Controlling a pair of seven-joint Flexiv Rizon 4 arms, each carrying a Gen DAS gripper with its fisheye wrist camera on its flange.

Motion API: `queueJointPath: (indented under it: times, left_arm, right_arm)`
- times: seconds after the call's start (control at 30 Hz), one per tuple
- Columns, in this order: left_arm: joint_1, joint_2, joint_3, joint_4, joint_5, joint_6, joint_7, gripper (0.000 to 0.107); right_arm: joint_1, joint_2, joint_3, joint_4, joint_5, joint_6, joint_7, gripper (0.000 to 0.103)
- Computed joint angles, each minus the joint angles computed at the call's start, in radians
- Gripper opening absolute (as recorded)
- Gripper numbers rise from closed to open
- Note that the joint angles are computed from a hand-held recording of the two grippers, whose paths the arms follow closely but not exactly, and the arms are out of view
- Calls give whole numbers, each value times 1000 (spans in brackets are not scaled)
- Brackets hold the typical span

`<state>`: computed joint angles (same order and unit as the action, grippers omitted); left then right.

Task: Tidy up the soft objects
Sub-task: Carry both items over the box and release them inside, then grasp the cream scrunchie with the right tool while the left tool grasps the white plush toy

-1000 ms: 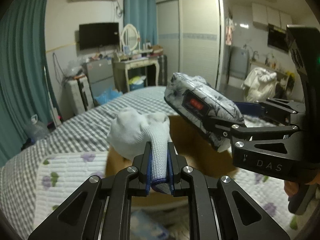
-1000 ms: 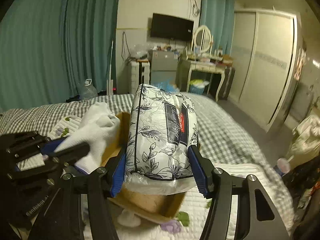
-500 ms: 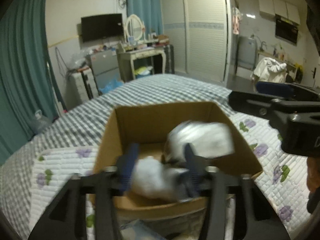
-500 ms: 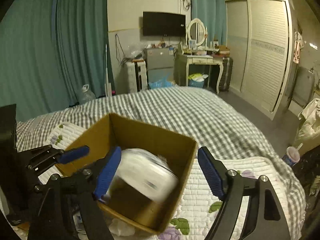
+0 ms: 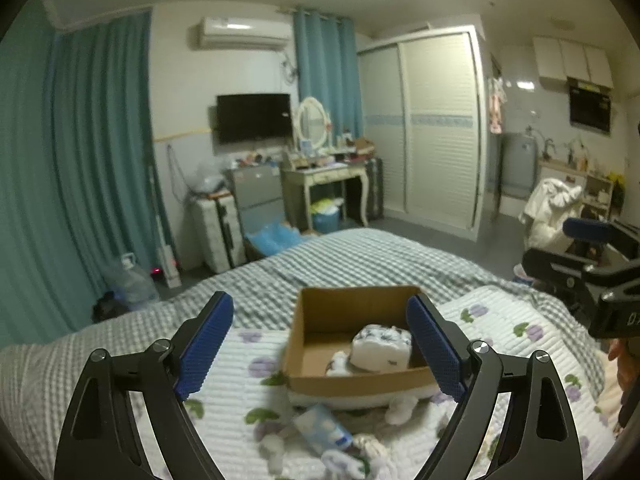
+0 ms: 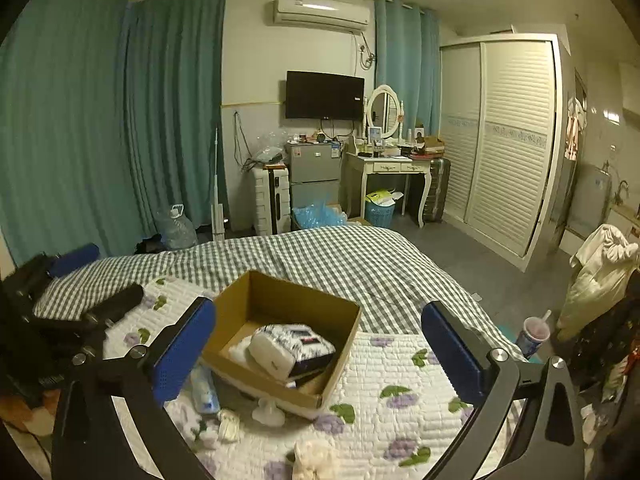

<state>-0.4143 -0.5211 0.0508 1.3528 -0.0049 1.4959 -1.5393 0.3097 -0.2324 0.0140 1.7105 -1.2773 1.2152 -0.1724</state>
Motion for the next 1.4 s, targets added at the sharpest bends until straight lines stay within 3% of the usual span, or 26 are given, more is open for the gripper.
queueJointPath:
  times: [0.1,0.2,0.4,0.6,0.8,0.87,0.93,1.03,1.07,1.13,1.4]
  left_arm:
    - [-64,30,95,48,49,-18,-75,90]
    - [-104,39,146,92,109,-35,-153,90]
    - [-109,0,122,146,159,-80,-241,90]
    - [-105,-74,77,139,168,-135,-269,89]
    - [-104,-125,69,128,171,-141,-268,87]
    - [-95,-138,59,121,162,-144,-257,75]
    - [-76,-149,37,116,143,-150,-237,74]
    - [-48,-153,4,126,115,-136,-196,52]
    - [-40,-153,-5,130,106,-132,-182,51]
    - [-20,-151,-29,146,84,-111,-151,40]
    - [1,-121,-62,209,14,-53,-65,37]
  right_arm:
    - [5,26,25,44,28,-15,-42,103]
    - [2,35,35,94,25,-1,-47,103]
    - [-10,-12,30,181,58,59,-48,103]
    - [7,-100,16,216,198,43,-179,101]
    - [32,-163,-17,218,350,97,-256,82]
    - [32,-177,0,205,424,80,-318,72]
    - [32,-186,14,193,494,76,-377,63]
    - [49,-191,4,188,547,73,-419,42]
    - [53,-191,3,188,562,73,-433,37]
    - [64,-190,-6,191,578,82,-446,32]
    - [101,-169,-43,203,570,84,-443,18]
